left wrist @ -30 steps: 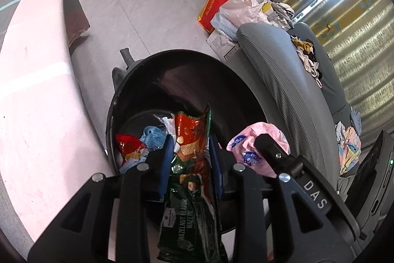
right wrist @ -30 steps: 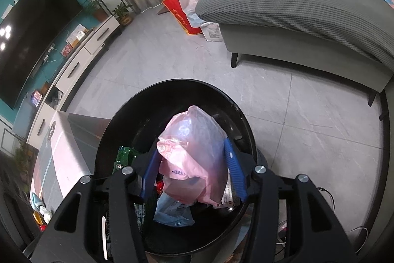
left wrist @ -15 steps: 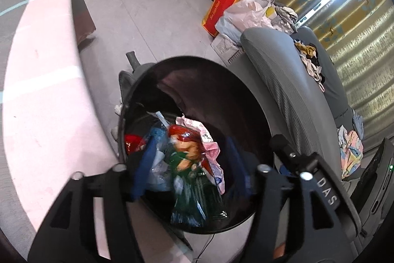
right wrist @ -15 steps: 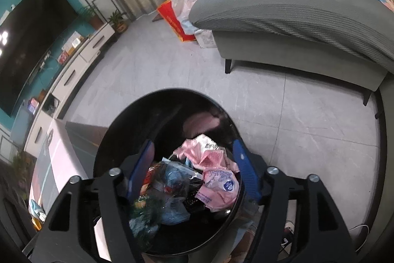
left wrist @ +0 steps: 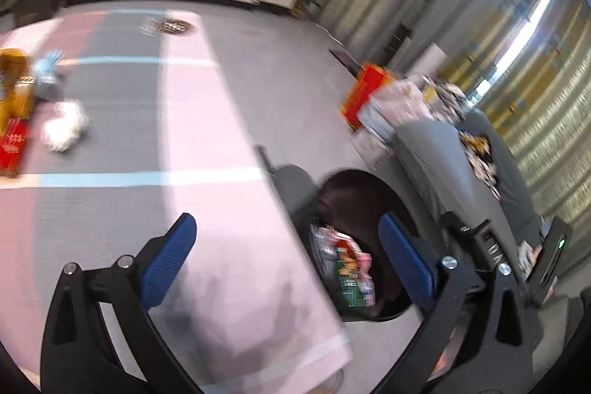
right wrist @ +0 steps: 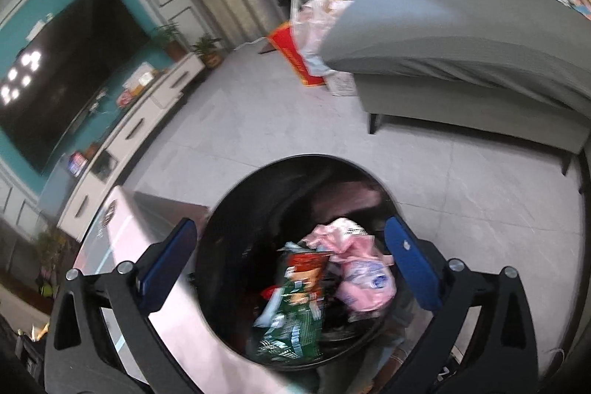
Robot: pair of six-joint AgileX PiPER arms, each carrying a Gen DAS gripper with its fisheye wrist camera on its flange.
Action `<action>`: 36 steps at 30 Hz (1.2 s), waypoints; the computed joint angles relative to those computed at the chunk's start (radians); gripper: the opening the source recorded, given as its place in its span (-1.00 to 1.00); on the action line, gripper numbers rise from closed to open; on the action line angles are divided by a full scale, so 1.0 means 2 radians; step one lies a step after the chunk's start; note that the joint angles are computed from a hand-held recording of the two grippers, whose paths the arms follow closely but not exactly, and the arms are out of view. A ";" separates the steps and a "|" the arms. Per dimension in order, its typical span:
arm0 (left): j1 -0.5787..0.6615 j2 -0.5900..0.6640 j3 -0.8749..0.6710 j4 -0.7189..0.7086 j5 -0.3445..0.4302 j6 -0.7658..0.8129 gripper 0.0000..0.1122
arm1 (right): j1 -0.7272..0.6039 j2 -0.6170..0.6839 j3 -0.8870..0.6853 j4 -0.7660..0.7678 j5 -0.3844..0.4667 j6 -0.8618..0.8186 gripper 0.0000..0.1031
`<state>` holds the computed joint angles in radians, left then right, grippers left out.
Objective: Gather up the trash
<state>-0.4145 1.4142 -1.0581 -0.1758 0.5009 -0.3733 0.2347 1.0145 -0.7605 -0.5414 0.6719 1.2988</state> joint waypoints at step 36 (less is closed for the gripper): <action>0.566 0.188 -0.098 -0.359 0.182 0.514 0.40 | 0.246 0.557 -0.597 0.220 0.066 -0.368 0.25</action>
<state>0.7173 1.7895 -1.2539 -0.8939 0.8639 0.6554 0.7265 2.1283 -1.9540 -0.1010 0.8047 0.5632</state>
